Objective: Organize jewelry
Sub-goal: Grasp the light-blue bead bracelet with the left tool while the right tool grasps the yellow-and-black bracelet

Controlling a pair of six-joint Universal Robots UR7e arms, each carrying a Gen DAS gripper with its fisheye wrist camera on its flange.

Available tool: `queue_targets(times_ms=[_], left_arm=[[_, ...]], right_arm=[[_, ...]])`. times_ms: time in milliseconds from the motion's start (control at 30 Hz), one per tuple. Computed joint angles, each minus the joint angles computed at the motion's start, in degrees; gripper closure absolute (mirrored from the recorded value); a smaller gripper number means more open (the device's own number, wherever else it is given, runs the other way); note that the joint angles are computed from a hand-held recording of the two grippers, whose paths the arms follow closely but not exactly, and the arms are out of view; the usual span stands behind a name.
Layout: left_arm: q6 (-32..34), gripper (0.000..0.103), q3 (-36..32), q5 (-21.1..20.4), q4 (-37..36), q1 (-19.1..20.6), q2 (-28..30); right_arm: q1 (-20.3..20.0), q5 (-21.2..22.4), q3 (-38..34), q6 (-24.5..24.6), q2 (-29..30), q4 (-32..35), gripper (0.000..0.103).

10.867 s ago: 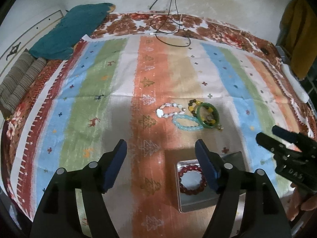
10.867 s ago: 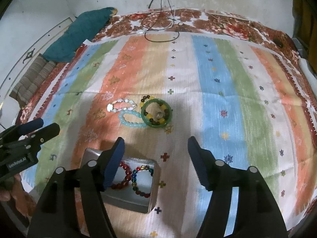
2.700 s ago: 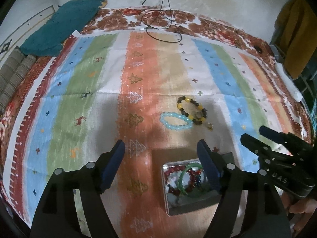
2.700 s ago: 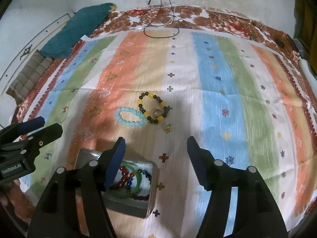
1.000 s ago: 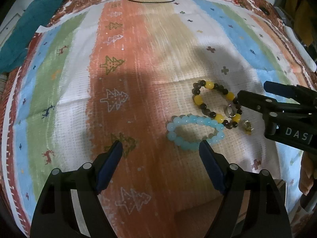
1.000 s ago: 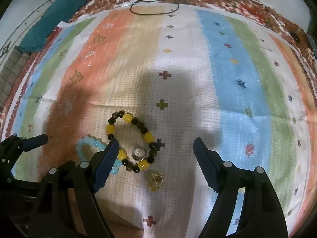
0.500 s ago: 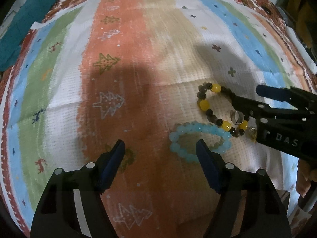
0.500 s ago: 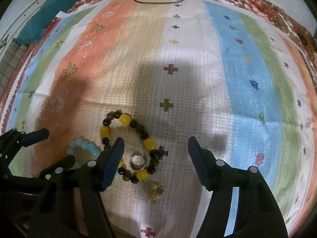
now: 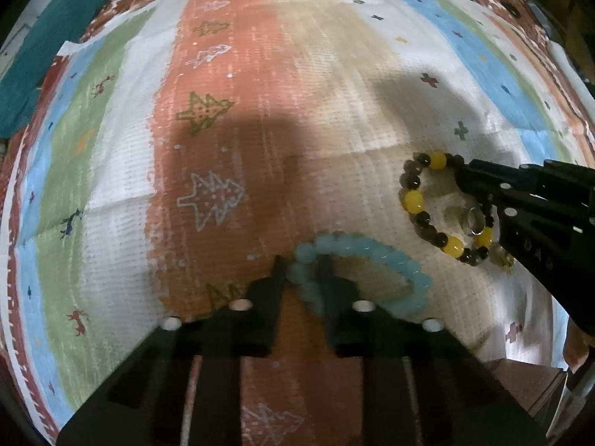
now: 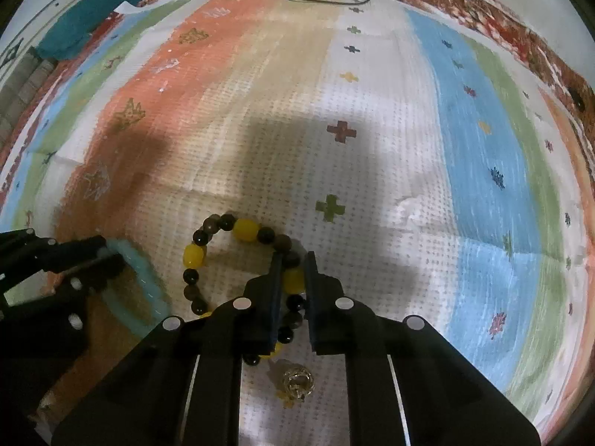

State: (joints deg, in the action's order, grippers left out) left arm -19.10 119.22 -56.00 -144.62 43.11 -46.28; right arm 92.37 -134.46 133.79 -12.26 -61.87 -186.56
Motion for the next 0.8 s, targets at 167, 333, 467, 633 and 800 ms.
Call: queue_targets(times_ms=[167,333,467,633,800], left_arm=[[-1.1,0.09,-0.3,0.5,1.4,-0.6,-0.7],[-1.6,0.092,-0.2,0.8,2.3,-1.6,-2.2],[-2.2,0.092,1.3,0.5,1.9,-2.6,-4.0],[-2.5,0.092,3.1,0.3,1.4,-3.5,-6.3],[-2.9,0.092,3.3,-0.1,0.6,-4.7,-6.9]], right_arm=[[0.3,1.6,0.4,-0.4,-1.1,-1.7,0.091],[1.7,3.6,0.5,0.4,-2.3,-0.3,0.091],[3.7,3.7,0.5,1.1,-2.7,0.2,0.091],[5.1,3.8,1.4,2.0,-4.0,0.6,0.091],[6.0,4.3,2.2,2.9,-5.0,1.1,0.091]])
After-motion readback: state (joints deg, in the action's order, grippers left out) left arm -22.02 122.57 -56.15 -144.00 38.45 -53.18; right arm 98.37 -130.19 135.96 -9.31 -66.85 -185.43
